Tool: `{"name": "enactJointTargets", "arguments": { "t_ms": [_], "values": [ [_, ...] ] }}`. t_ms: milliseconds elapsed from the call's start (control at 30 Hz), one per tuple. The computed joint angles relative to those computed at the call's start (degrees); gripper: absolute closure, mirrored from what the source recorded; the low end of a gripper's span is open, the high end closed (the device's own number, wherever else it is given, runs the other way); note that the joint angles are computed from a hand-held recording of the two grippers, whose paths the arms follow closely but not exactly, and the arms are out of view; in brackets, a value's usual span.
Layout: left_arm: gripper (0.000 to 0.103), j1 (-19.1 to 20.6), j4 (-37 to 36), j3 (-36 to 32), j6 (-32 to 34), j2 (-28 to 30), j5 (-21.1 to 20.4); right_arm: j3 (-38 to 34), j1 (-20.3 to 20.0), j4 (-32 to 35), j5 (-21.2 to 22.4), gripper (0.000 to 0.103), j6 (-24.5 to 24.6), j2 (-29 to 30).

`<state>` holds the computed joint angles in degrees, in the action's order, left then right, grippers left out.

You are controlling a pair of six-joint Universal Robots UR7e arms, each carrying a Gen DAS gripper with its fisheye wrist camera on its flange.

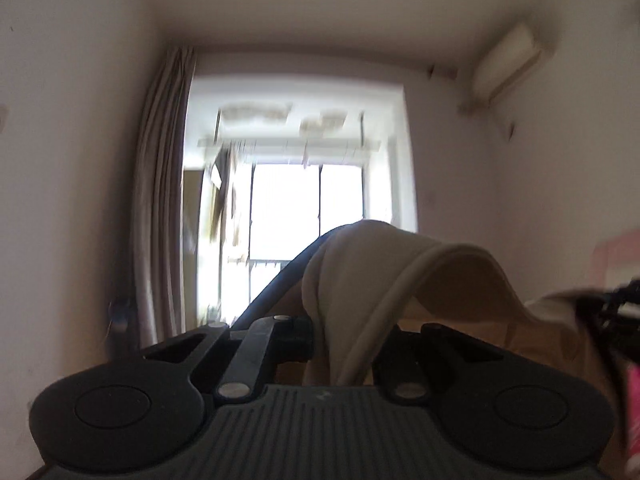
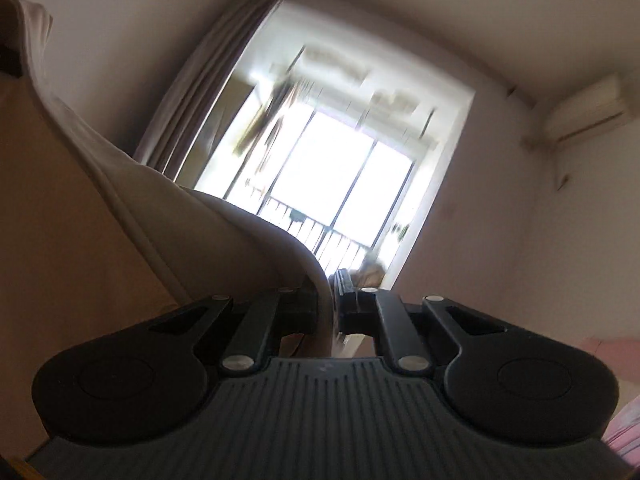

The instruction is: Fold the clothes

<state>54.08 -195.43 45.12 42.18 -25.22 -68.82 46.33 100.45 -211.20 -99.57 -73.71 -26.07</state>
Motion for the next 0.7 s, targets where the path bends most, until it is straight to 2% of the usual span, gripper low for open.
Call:
{"name": "enactJointTargets", "arguments": {
  "t_ms": [67,167,267,400,533,600,700],
  "values": [
    [0.091,-1.3,-2.3,5.9,-1.2,-4.4,-2.0,6.4,0.9,-5.2,2.2,0.096,0.3,-3.6],
    [0.091,-3.7,-5.4,11.7,0.2,-8.8,-2.5,14.7,1.7,-9.2,4.9,0.096,3.0,-9.2],
    [0.091,-5.9,-8.8,15.7,4.5,-11.7,-3.4,20.5,2.5,-10.9,7.6,0.096,6.2,-13.7],
    [0.091,-8.7,-10.1,18.8,5.7,-14.6,-3.8,27.0,3.1,-11.9,11.6,0.096,11.8,-19.5],
    [0.091,-10.1,-7.3,18.4,1.8,-16.2,-2.9,33.2,3.2,-9.2,15.3,0.096,18.7,-25.7],
    [0.091,-9.8,-5.5,17.3,0.0,-16.3,-2.5,35.5,2.8,-6.0,16.9,0.096,22.6,-28.3],
    [0.091,-8.3,-2.3,15.0,-1.4,-15.2,-1.0,35.0,2.1,0.9,17.3,0.096,25.6,-29.4]
  ]
}}
